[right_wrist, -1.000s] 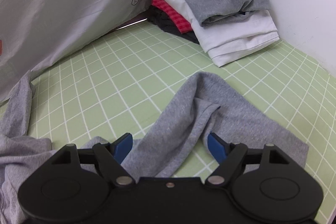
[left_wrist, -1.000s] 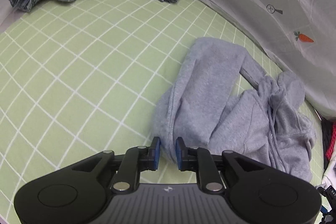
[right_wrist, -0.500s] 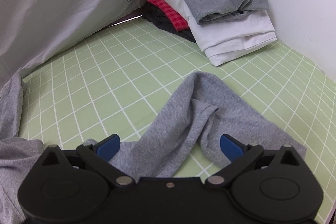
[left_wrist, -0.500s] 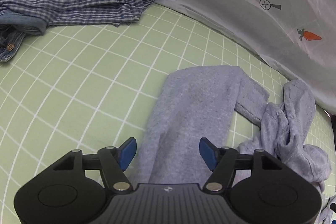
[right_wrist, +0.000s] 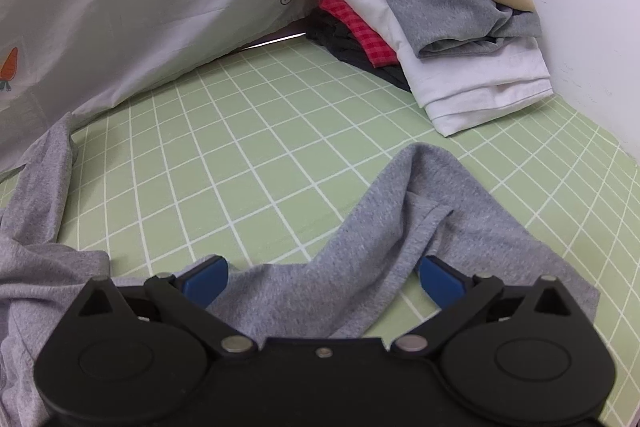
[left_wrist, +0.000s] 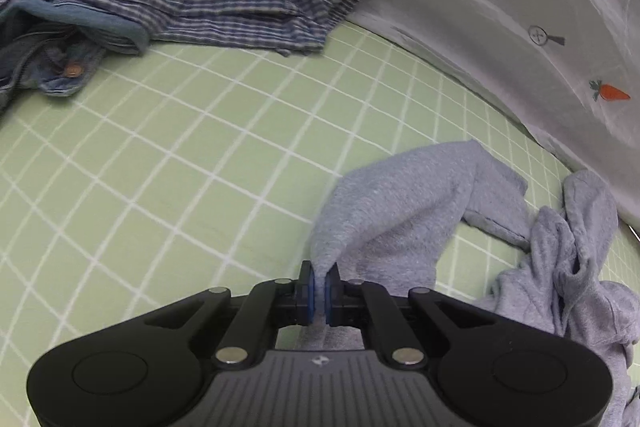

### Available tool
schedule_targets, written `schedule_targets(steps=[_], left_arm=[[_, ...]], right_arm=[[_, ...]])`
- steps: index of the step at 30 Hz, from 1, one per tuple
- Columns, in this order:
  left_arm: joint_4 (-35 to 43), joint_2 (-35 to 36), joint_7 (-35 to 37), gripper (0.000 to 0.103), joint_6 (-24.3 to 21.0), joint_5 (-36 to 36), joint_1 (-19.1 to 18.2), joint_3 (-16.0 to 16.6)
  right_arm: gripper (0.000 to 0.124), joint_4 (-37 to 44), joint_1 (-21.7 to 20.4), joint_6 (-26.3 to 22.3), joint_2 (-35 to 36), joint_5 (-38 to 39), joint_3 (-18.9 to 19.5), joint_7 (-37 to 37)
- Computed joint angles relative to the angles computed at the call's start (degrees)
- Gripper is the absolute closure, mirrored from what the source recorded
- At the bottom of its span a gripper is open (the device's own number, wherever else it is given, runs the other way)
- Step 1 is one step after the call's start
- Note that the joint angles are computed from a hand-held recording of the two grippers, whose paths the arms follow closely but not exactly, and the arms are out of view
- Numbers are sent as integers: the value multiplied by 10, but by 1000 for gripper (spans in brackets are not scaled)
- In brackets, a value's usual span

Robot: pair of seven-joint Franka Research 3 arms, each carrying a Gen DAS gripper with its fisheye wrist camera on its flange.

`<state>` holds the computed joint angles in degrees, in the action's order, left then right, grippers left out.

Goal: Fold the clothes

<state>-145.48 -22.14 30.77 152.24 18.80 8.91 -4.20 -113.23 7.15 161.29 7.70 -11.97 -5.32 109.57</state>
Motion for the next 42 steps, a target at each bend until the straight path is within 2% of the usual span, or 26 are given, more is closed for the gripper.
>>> schedule_targets(steps=[4, 8, 10, 12, 13, 14, 15, 16, 17, 18, 22, 24, 27, 29, 32, 37, 39, 42], left_arm=[[-55, -112, -51, 98, -90, 27, 30, -15], [-100, -216, -65, 97, -195, 15, 19, -11], [-125, -253, -82, 97, -218, -7, 8, -5], [-138, -271, -101, 91, -229, -19, 0, -10], [-141, -276, -109, 91, -230, -21, -5, -15], [-138, -274, -110, 84, -225, -17, -10, -18], [-133, -268, -108, 72, -217, -12, -16, -22], [-128, -262, -106, 66, -209, -7, -21, -25], [-121, -252, -104, 53, -196, -2, -26, -28], [-112, -239, -103, 46, -178, 3, -30, -30], [-76, -179, -86, 32, -114, 17, -49, -36], [-59, -148, -71, 29, -92, 19, -59, -37], [-42, -117, -39, 27, -74, 11, -77, -32], [-37, -111, -27, 25, -73, 7, -81, -33], [-36, -120, -35, 24, -96, 16, -66, -41], [-39, -155, -85, 24, -182, 33, -25, -42], [-52, -180, -96, 24, -186, 37, -20, -33], [-61, -200, -115, 24, -176, 53, -11, -37]], right_arm=[[21, -30, -7, 14, -23, 30, 9, -27], [21, -67, -15, 23, -48, 62, 18, -55], [21, -83, -18, 21, -60, 83, 23, -68], [21, -95, -20, 16, -68, 106, 28, -83], [21, -99, -21, 12, -72, 118, 30, -90], [21, -103, -22, 11, -75, 128, 32, -97], [21, -106, -22, 10, -77, 142, 34, -106], [21, -108, -21, 10, -80, 163, 36, -118], [21, -107, -20, 7, -81, 186, 37, -130], [21, -105, -19, 2, -82, 210, 39, -142], [21, -96, -10, -22, -85, 290, 46, -174], [21, -91, -5, -38, -86, 318, 49, -191], [21, -79, -1, -80, -84, 290, 52, -168], [21, -74, 1, -100, -84, 300, 52, -166], [23, -75, 2, -112, -86, 354, 50, -190], [23, -72, 0, -116, -82, 355, 48, -177], [23, -70, -1, -120, -81, 359, 48, -175], [23, -70, -1, -123, -81, 354, 48, -169]])
